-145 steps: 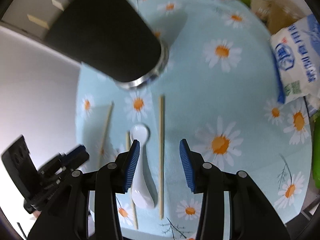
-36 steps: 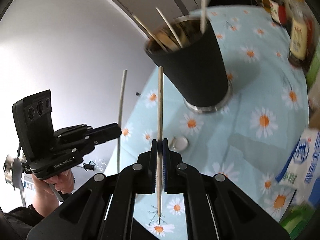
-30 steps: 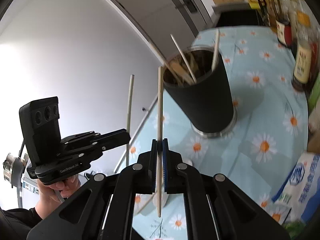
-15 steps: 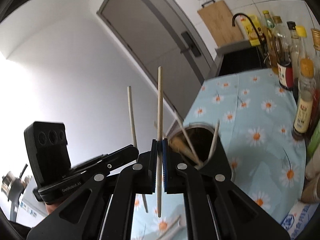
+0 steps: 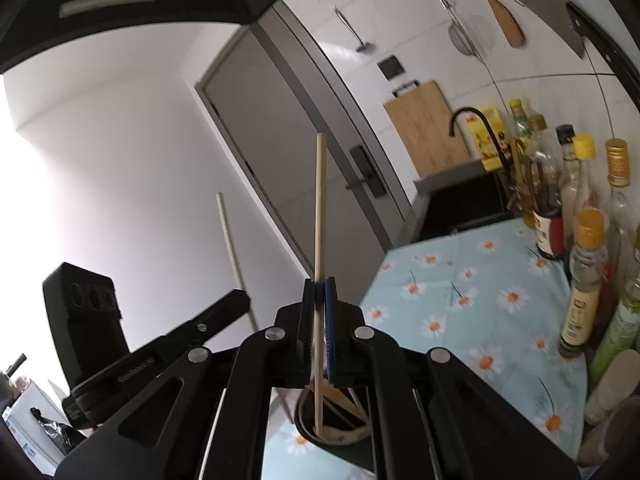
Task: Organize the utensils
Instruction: 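Open both tools to drop the chopsticks into the holder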
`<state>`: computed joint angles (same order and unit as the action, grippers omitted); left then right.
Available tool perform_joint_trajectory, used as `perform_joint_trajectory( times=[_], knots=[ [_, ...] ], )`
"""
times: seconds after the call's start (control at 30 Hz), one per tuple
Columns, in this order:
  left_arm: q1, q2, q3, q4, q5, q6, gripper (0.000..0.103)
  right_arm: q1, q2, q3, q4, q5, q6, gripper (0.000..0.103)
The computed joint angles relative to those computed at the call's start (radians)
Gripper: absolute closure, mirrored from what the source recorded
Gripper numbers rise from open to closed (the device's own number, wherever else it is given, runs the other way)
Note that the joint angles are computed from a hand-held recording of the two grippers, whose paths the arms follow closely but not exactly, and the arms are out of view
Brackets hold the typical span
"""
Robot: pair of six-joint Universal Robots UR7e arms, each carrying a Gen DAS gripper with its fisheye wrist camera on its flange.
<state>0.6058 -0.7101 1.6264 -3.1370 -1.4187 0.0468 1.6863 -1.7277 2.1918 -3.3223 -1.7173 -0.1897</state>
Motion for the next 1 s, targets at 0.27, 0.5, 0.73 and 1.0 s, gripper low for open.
perform_joint_trajectory(
  times=[0.27, 0.5, 0.73, 1.0],
  knots=[
    [-0.010, 0.043, 0.007, -0.143, 0.049, 0.066, 0.099, -0.021, 0.051, -0.010, -0.069, -0.027, 0.009, 0.097],
    [0.001, 0.064, 0.020, -0.182, 0.047, 0.059, 0.098, -0.047, 0.072, -0.010, -0.058, -0.017, 0.028, 0.097],
    [0.007, 0.053, 0.025, -0.135, 0.048, 0.043, 0.098, -0.049, 0.068, -0.006, -0.030, -0.011, 0.059, 0.080],
    [0.005, 0.029, 0.051, -0.130, 0.049, 0.028, 0.098, -0.029, 0.045, 0.004, -0.028, -0.037, 0.063, 0.079]
  ],
)
